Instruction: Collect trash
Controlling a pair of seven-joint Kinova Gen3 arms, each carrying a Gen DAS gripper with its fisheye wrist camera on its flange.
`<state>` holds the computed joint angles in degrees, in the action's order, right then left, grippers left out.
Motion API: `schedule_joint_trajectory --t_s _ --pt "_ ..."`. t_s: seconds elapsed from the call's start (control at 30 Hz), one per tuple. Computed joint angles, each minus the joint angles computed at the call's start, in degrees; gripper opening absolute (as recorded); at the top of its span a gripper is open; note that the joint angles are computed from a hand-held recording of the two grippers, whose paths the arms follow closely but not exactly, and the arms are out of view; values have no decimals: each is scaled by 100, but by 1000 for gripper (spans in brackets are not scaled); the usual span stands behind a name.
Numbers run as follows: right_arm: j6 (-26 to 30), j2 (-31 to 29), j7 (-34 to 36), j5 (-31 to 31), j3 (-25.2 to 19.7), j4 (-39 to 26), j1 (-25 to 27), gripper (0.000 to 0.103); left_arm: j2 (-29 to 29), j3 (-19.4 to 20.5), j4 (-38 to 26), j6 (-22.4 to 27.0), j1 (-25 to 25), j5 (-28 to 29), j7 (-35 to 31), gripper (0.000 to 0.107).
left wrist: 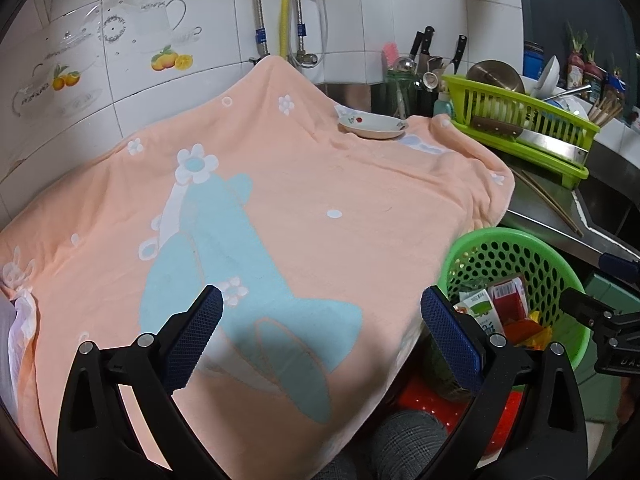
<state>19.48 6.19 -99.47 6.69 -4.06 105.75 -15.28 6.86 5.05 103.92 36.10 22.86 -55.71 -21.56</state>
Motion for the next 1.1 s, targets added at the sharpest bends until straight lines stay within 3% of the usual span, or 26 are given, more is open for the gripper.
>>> schedule_joint_trajectory --t_s 0.7,1.1 --pt "-23 21 -67 6 18 23 -4 96 -85 25 146 -124 -55 28 -87 98" --pt "-82 -12 -206 101 50 55 -60 96 -223 132 352 -21 -11 -679 664 98"
